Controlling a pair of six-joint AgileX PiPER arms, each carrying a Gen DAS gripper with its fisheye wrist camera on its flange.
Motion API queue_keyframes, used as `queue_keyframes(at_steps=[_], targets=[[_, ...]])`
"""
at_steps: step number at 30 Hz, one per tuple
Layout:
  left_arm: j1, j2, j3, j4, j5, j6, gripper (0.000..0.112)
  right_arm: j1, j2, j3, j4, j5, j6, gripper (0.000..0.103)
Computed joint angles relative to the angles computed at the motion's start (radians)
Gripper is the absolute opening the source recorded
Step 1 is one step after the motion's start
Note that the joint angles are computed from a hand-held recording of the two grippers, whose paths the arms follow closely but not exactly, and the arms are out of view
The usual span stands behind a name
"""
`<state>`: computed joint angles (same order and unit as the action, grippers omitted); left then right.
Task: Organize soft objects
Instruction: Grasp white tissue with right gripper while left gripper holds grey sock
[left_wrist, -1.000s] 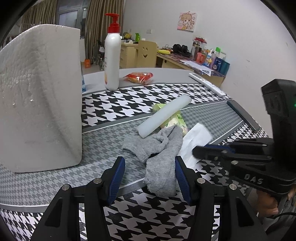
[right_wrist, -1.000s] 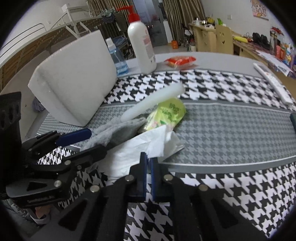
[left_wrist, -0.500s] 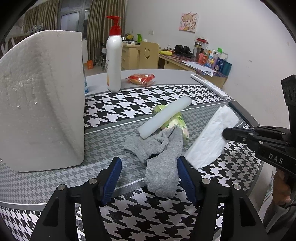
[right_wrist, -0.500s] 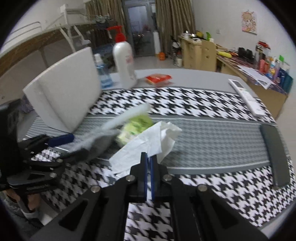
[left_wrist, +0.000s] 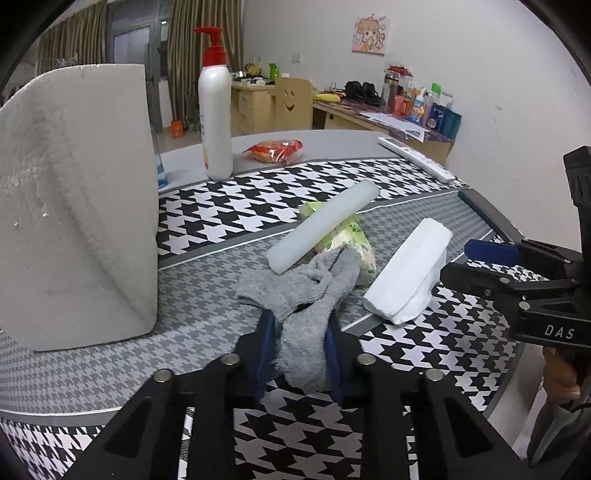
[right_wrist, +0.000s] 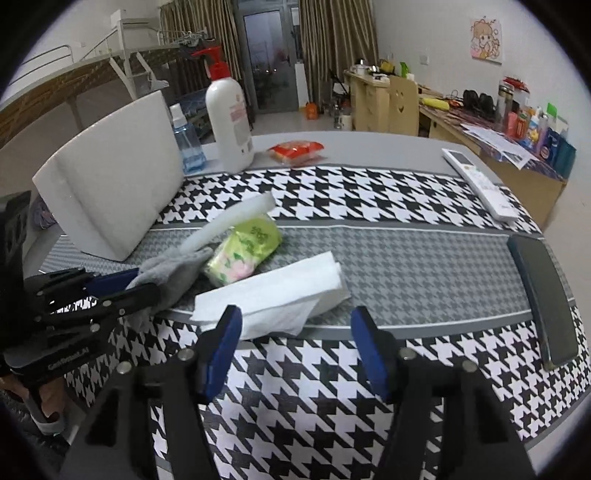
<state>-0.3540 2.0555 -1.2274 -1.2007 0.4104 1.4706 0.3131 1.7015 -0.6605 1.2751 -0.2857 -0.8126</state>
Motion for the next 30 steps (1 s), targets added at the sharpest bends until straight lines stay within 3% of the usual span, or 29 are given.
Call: queue_keyframes(at_steps=[4, 13, 18, 19, 21, 23, 26, 30], targets=[[0.012, 0.0, 0.002, -0.015, 0.017, 0.01, 0.016, -0.02, 0.033, -0.03, -0.044, 0.05, 0.038, 0.067], [0.036, -0.031, 0.047, -0.101, 0.024, 0.117, 0.015, -0.039, 0.114, -0.114, 0.024, 0.111, -0.011, 0.067], [0.044, -0.035, 0.055, -0.132, 0.023, 0.152, 0.015, -0.037, 0.131, -0.137, 0.143, 0.106, -0.121, 0.067], [0.044, -0.035, 0.056, -0.135, 0.021, 0.156, 0.015, -0.037, 0.132, -0.14, 0.156, 0.104, -0.134, 0.061], [0.048, -0.037, 0.058, -0.143, 0.024, 0.165, 0.015, -0.044, 0.144, -0.155, 0.203, 0.119, -0.182, 0.033], [0.051, -0.038, 0.06, -0.148, 0.026, 0.17, 0.015, -0.045, 0.154, -0.163, 0.234, 0.115, -0.21, 0.014], [0.06, -0.04, 0.058, -0.14, 0.038, 0.16, 0.015, -0.051, 0.146, -0.156, 0.2, 0.121, -0.173, 0.006], [0.073, -0.066, 0.081, -0.195, 0.043, 0.217, 0.015, -0.027, 0.096, -0.131, 0.206, 0.078, -0.167, 0.006]])
